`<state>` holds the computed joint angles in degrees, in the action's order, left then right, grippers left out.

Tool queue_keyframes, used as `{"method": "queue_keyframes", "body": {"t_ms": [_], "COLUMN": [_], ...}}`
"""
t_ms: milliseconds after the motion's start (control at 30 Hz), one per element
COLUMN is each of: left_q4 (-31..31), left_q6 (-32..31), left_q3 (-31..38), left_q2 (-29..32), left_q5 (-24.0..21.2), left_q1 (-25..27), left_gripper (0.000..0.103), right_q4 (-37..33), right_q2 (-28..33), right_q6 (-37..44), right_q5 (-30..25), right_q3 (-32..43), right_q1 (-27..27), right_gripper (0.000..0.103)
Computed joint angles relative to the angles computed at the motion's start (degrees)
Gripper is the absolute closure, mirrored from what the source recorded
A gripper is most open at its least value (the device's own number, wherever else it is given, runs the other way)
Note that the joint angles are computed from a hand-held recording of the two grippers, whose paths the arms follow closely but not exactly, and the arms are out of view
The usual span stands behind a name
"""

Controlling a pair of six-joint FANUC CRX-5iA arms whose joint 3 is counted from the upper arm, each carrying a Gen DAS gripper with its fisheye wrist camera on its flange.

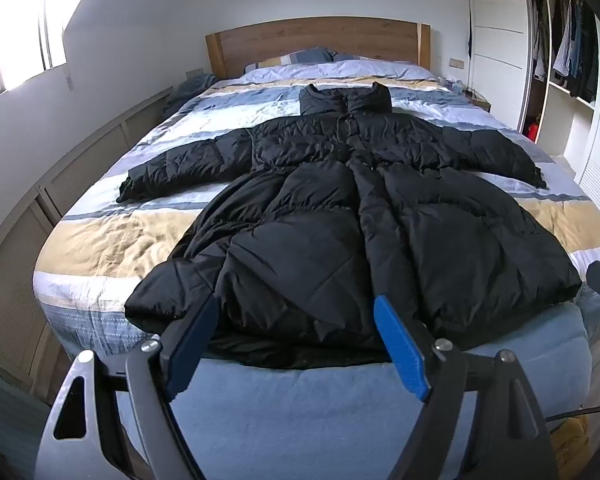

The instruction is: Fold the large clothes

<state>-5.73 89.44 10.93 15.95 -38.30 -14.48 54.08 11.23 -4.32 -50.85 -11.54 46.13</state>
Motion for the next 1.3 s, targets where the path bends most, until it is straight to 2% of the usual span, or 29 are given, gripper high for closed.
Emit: {"method": "queue_keyframes", "body": {"t_ms": [233, 267, 667, 1300], "left_q4": [1.99, 1.85, 3.27, 1.98], "left_q6": [-1.57, -1.00, -1.92, -0.37], "left_q3": [-1.78, -0.23, -0.06, 2.90], "left_q2": [-0.64, 0.47, 1.35, 3.14], "left_q5": [0.93, -0.25, 0.55, -1.82], "left_q1": [0.50, 0.36, 0.41, 0.91], "left_gripper": [0.023, 0.023, 0.023, 0.023], "right_q4": [-0.38, -0.30, -1.32, -4.23], "right_q2": [0.44, 0.54, 0.72, 1.50], "right_q6": [0.63, 0.60, 1.35, 2.91], "right_q5": [-0.24, -0.39, 0.56, 2.11], "right_q3": [0.54, 0.61, 0.52, 1.66], "right_q1": [-0.05, -0.01, -0.67, -1.86], "right_gripper": [0.000, 0.000, 0.000, 0.000]}}
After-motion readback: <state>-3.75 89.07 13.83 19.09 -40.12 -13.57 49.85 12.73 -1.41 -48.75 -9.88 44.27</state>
